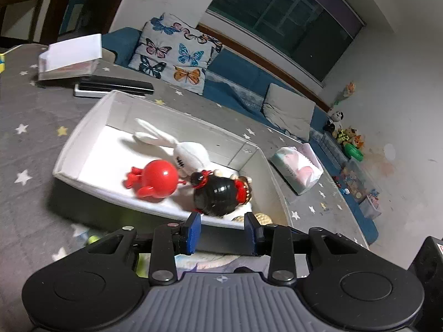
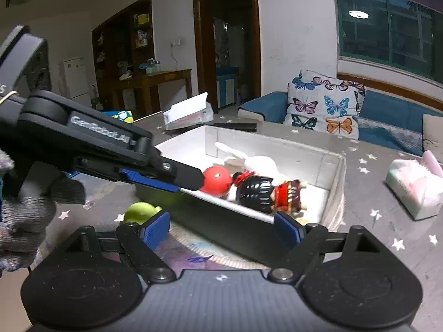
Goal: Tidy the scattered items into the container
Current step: 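Move the left gripper to the green round toy and close on it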
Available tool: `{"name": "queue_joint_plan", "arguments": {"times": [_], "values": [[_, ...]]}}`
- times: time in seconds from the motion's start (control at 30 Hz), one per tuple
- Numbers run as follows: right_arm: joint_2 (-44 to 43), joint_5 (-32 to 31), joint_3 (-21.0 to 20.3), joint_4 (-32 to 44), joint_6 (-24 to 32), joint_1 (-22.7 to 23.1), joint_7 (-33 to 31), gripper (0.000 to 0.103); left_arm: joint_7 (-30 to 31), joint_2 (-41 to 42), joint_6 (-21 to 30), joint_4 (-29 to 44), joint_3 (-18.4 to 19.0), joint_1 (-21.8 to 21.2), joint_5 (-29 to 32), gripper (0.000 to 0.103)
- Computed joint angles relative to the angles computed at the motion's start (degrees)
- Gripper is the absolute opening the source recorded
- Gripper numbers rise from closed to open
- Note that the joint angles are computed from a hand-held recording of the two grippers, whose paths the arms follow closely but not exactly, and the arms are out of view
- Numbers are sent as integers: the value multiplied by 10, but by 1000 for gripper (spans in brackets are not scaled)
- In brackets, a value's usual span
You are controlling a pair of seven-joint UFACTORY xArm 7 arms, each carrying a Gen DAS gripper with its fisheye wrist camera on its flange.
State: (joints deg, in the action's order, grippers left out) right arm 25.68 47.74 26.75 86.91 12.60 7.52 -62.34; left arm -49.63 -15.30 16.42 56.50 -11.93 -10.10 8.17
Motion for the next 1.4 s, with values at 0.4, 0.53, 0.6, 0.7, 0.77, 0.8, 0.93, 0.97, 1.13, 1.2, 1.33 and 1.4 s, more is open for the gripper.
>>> {"name": "queue_joint_plan", "arguments": {"times": [0.4, 0.53, 0.6, 0.7, 0.77, 0.8, 0.93, 0.97, 1.13, 1.2, 1.33, 1.4], "values": [[-5, 12, 6, -16, 7, 9, -16, 86, -43, -83, 13, -74, -20, 24, 15, 37], [-4, 9, 2, -18, 11, 17, -13, 87, -60, -104, 16, -91, -32, 39, 21, 37], [-2, 4, -1, -15, 14, 21, -9, 87, -64, -114, 16, -100, -32, 40, 19, 37], [4, -4, -4, -11, 17, 27, -3, 87, -69, -126, 18, -111, -33, 42, 16, 37], [7, -8, -3, -10, 19, 28, -1, 87, -72, -134, 18, -118, -33, 45, 14, 37], [8, -9, -2, -9, 20, 28, 0, 87, -75, -138, 19, -122, -34, 47, 13, 37], [10, -11, 3, -10, 20, 28, -4, 87, -80, -156, 24, -137, -33, 53, 10, 37], [11, -12, 3, -10, 21, 29, -4, 87, -82, -161, 25, -140, -33, 56, 9, 37], [17, -23, 2, -6, 27, 34, 1, 87, -89, -181, 28, -158, -29, 65, 3, 37], [21, -28, 1, -3, 30, 37, 4, 87, -91, -186, 29, -164, -25, 66, -3, 37], [30, -44, -2, 5, 37, 45, 15, 87, -87, -187, 24, -172, -16, 64, -14, 37], [35, -52, -3, 10, 41, 48, 20, 87, -79, -183, 20, -174, -6, 55, -25, 37]]}}
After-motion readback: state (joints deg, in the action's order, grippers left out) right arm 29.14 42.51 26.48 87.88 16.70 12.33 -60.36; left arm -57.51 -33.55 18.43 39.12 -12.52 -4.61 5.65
